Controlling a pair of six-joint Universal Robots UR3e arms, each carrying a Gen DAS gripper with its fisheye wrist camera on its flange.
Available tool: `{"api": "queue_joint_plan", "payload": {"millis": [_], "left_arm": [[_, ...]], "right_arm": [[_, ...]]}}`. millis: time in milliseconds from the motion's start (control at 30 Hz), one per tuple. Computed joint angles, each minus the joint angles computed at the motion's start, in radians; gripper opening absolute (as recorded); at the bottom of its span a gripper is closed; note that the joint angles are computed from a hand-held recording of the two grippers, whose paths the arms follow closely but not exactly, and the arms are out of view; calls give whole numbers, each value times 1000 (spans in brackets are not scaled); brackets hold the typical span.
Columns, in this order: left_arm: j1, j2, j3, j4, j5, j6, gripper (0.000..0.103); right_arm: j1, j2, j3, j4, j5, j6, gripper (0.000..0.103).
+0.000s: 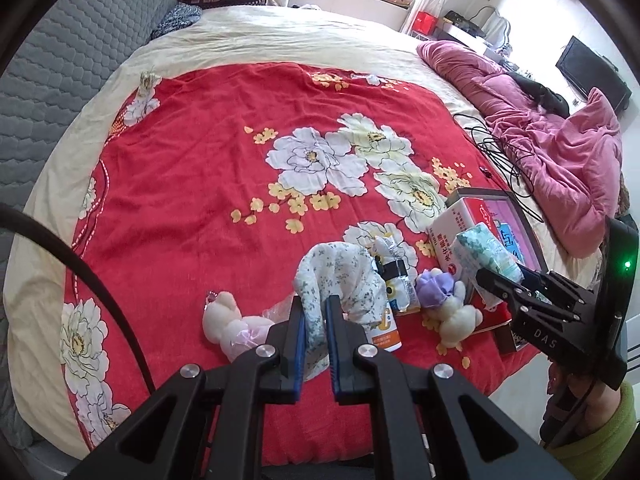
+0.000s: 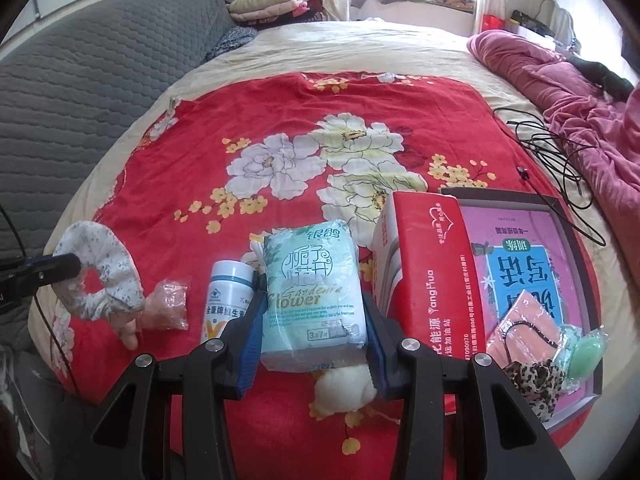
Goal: Organize soft objects
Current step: 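Lift the scrunchie with the left tool while the right tool lifts the tissue pack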
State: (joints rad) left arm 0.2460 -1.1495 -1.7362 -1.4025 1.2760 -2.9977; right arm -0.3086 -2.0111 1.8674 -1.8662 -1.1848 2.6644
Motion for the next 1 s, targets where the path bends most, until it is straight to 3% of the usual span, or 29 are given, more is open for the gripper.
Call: {"api": "queue_joint_plan", "payload": {"millis": [367, 633, 1000], "left_arm": [[-150, -58, 67, 61, 30, -112, 10], [-272, -129, 163, 75, 84, -190, 10], [-450, -206, 238, 103, 164, -285, 10]], "right_arm": [[-109, -96, -31, 133, 78, -98, 46], [-257, -164, -110, 318, 166, -223, 46], [-549, -259, -222, 679, 280, -511, 46]]}}
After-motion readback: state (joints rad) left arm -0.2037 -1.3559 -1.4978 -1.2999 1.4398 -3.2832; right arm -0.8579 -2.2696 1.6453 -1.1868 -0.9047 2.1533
